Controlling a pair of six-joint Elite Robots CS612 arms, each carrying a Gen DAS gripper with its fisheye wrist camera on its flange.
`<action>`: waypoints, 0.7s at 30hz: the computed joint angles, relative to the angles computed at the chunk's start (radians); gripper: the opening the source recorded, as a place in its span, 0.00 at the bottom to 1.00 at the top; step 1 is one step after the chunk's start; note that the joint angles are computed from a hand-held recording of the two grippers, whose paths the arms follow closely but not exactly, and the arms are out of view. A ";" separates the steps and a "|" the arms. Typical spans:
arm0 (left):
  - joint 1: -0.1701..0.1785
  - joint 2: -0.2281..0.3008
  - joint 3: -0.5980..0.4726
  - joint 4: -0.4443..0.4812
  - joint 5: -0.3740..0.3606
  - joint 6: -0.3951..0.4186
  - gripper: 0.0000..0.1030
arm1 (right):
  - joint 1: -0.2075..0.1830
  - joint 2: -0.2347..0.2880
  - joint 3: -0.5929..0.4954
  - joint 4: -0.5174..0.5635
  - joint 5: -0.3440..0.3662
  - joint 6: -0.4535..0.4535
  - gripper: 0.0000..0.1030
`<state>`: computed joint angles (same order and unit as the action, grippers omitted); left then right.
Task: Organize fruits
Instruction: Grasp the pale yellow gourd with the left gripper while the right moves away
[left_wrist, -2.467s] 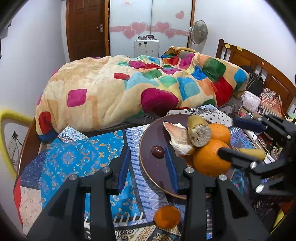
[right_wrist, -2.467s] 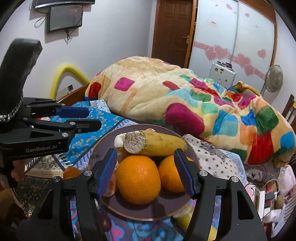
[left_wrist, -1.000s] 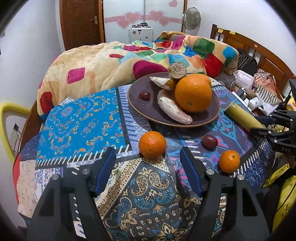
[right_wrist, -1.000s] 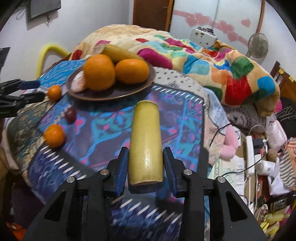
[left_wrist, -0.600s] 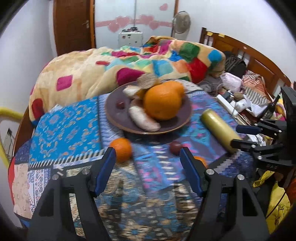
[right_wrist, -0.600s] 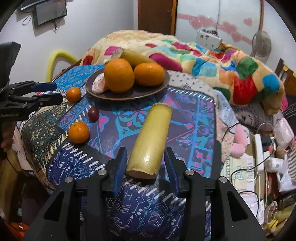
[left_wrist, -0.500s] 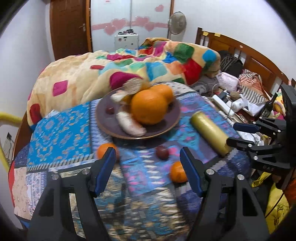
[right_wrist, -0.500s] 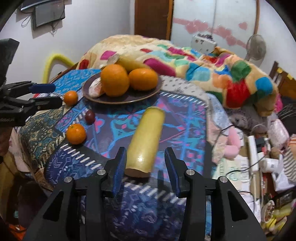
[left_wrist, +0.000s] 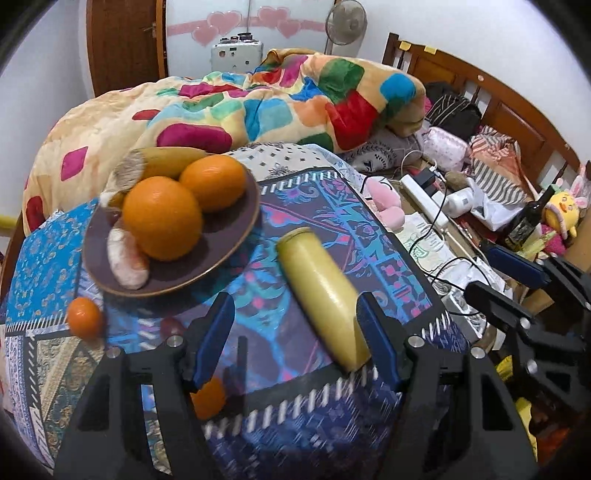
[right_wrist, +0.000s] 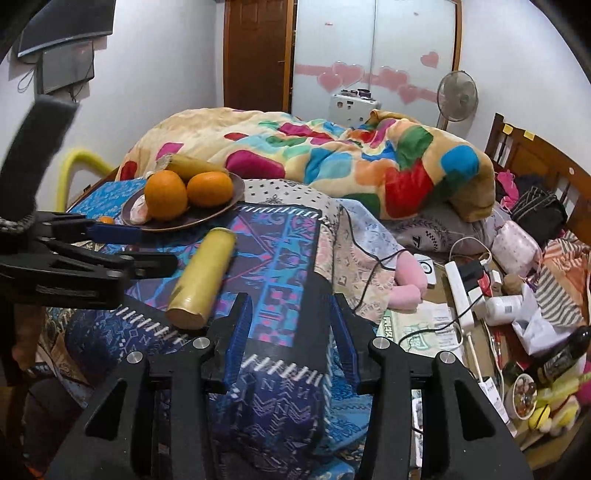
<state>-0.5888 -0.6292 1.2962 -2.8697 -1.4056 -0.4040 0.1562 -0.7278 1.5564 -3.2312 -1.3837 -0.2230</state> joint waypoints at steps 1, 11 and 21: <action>-0.001 0.009 -0.016 0.012 -0.005 -0.004 0.65 | -0.001 0.001 0.002 -0.009 -0.003 0.000 0.39; -0.002 0.065 -0.107 0.095 -0.069 -0.015 0.54 | -0.015 0.016 -0.003 -0.047 0.027 0.008 0.39; -0.001 0.090 -0.149 0.121 -0.053 0.018 0.37 | -0.020 0.023 -0.007 -0.041 0.029 0.026 0.39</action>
